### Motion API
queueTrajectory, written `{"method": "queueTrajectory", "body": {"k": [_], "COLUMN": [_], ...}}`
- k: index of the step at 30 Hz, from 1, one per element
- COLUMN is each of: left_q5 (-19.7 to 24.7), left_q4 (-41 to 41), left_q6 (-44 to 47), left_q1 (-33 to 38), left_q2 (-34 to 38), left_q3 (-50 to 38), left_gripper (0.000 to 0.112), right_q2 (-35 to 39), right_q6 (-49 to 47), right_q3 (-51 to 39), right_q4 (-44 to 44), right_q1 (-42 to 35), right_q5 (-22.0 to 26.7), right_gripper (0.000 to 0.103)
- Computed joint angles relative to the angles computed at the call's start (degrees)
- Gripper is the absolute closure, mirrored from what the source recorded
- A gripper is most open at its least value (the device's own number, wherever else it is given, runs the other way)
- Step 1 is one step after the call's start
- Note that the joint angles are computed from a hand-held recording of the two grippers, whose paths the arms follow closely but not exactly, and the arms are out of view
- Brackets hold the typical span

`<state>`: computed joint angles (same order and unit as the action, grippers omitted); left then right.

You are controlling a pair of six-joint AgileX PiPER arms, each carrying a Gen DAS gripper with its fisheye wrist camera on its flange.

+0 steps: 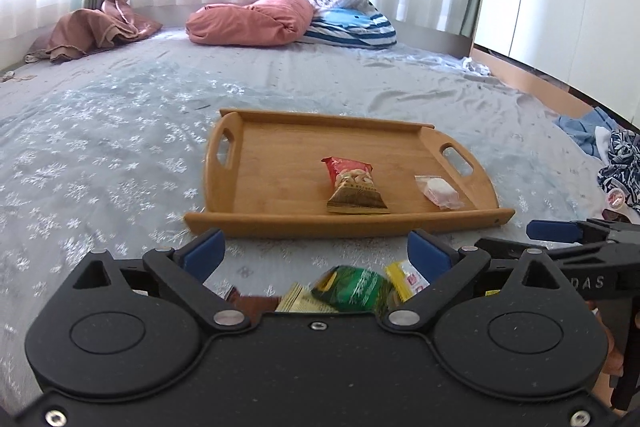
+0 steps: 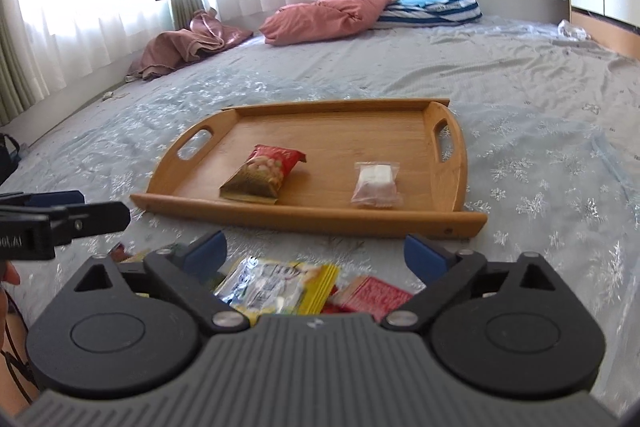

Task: Organize snacks
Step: 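Grasp the pink biscuit packet with left tool while right tool grasps a red chocolate bar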

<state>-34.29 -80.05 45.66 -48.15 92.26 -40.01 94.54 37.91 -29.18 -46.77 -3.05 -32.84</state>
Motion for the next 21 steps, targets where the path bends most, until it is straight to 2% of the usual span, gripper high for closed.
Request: {"method": "queueTrajectory", "body": {"k": [9, 15, 21], "left_q5": [-9.65, -9.89, -9.40], "left_q4": [0.57, 0.39, 0.02], "left_q6": [-5.80, -8.71, -10.91], "left_q1": [-7.52, -8.42, -9.18], "left_q2": [1.33, 3.59, 5.21], "left_q3": [4.91, 5.89, 6.50], "left_gripper": [0.014, 0.014, 0.013], "right_q2": [0.23, 3.03, 5.79], "right_q6": [-20.18, -30.51, -32.69], "right_q3": [10.72, 14.56, 16.07], "right_q4": [18.08, 28.56, 30.89], "right_q1": [3.70, 8.27, 10.04], "right_q5": [-10.34, -15.28, -17.91], "right_gripper": [0.000, 0.000, 0.000]}}
